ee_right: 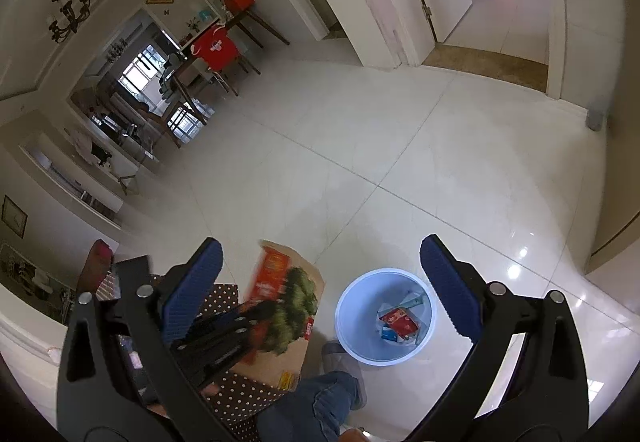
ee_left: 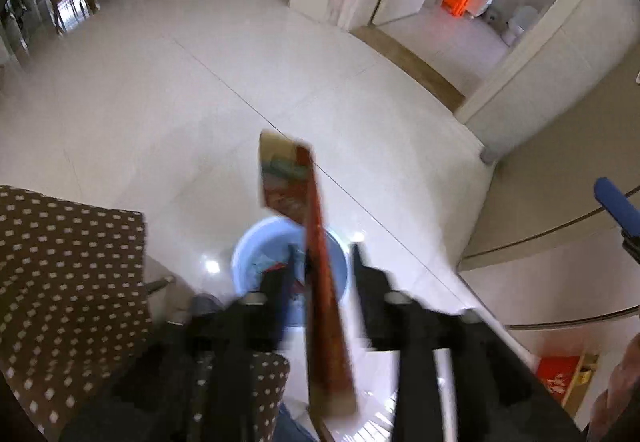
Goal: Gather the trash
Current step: 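Lower both bags over the blue bin and open both tools to release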
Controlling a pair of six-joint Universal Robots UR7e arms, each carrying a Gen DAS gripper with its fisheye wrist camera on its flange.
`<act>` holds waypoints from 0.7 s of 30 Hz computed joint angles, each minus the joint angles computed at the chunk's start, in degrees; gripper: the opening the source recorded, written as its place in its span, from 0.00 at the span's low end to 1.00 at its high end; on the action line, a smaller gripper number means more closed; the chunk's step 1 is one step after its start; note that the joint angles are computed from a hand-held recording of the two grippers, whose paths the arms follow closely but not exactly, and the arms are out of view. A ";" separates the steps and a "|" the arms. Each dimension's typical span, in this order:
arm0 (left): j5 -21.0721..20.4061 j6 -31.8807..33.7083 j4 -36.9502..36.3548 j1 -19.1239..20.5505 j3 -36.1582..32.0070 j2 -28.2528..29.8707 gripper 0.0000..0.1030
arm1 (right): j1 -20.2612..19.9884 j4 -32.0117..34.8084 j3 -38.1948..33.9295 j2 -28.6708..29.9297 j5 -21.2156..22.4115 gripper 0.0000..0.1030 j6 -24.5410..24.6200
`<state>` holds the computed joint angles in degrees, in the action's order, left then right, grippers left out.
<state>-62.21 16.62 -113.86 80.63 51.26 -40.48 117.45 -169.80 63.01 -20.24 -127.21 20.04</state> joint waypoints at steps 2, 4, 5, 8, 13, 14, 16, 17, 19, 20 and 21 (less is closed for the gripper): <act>1.13 -0.39 -0.72 -0.01 -0.66 0.69 0.75 | 0.01 -0.17 0.18 -0.07 -0.22 0.94 0.00; -0.34 -1.03 0.99 0.15 -2.19 1.00 0.75 | 0.04 -0.09 -0.16 0.22 -0.07 0.94 0.07; -0.72 -0.83 0.43 0.16 -1.91 0.63 0.75 | 0.06 0.15 -0.29 0.36 -0.03 0.94 0.12; -1.17 -0.56 -2.03 -0.33 0.95 -1.90 0.78 | 0.36 0.97 -1.01 0.96 0.11 0.94 0.17; -1.70 0.96 -9.38 -1.76 8.08 -8.61 0.83 | 1.40 0.86 -2.16 1.65 -0.55 0.94 -0.70; -1.71 1.03 -10.39 -2.01 9.05 -9.42 0.83 | 1.58 0.61 -2.28 1.72 -0.72 0.94 -0.92; -1.78 1.89 -13.76 -2.77 12.41 -12.31 0.84 | 2.37 0.01 -3.28 2.31 -0.99 0.94 -1.73; -1.58 2.31 -15.06 -3.09 13.81 -13.63 0.84 | 2.68 -0.44 -3.81 2.67 -0.99 0.94 -2.33; -0.84 3.01 -18.32 -3.82 17.12 -16.62 0.84 | 3.53 -1.90 -5.16 3.61 -1.39 0.94 -4.84; -1.00 3.06 -19.51 -4.22 17.81 -17.19 0.84 | 4.11 -2.61 -6.28 4.43 -1.75 0.94 -6.69; -1.14 3.35 -21.18 -4.51 19.55 -18.84 0.84 | 4.65 -2.67 -7.41 5.17 -1.94 0.94 -7.96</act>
<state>-63.36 19.97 -135.04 76.13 70.81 -59.32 122.10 -172.47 55.60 -15.07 -129.15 12.08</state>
